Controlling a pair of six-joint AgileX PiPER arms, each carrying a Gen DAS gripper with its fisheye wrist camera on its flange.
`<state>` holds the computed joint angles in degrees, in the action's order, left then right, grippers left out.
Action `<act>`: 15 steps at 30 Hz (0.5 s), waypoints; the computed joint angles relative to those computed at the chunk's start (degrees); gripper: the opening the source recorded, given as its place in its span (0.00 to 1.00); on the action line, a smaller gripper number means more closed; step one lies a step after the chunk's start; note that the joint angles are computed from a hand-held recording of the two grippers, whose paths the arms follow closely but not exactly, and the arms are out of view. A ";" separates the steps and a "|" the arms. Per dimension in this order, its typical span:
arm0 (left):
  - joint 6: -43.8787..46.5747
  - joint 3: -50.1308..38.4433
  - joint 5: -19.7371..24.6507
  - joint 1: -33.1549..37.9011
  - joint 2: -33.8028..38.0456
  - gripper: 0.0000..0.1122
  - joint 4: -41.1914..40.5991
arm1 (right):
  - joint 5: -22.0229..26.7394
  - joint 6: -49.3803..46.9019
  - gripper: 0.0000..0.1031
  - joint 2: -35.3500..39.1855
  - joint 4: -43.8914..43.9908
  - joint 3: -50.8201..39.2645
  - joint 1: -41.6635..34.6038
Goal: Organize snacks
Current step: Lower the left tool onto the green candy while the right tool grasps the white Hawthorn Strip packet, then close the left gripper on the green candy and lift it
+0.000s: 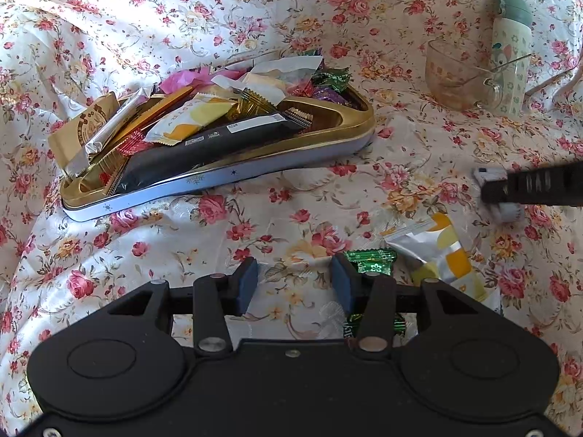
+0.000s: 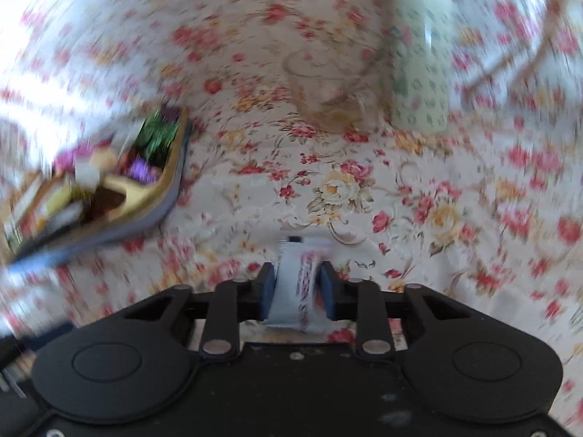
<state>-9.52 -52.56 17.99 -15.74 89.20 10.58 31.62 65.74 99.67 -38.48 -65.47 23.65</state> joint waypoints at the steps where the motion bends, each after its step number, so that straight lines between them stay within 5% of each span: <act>1: 1.41 -0.18 0.19 0.22 0.06 0.48 -1.25 | 0.43 1.93 0.24 -0.41 -3.67 1.20 1.10; 15: 7.65 -3.93 5.20 1.28 1.49 0.49 -7.43 | -7.08 32.79 0.23 -13.08 -36.33 23.51 2.19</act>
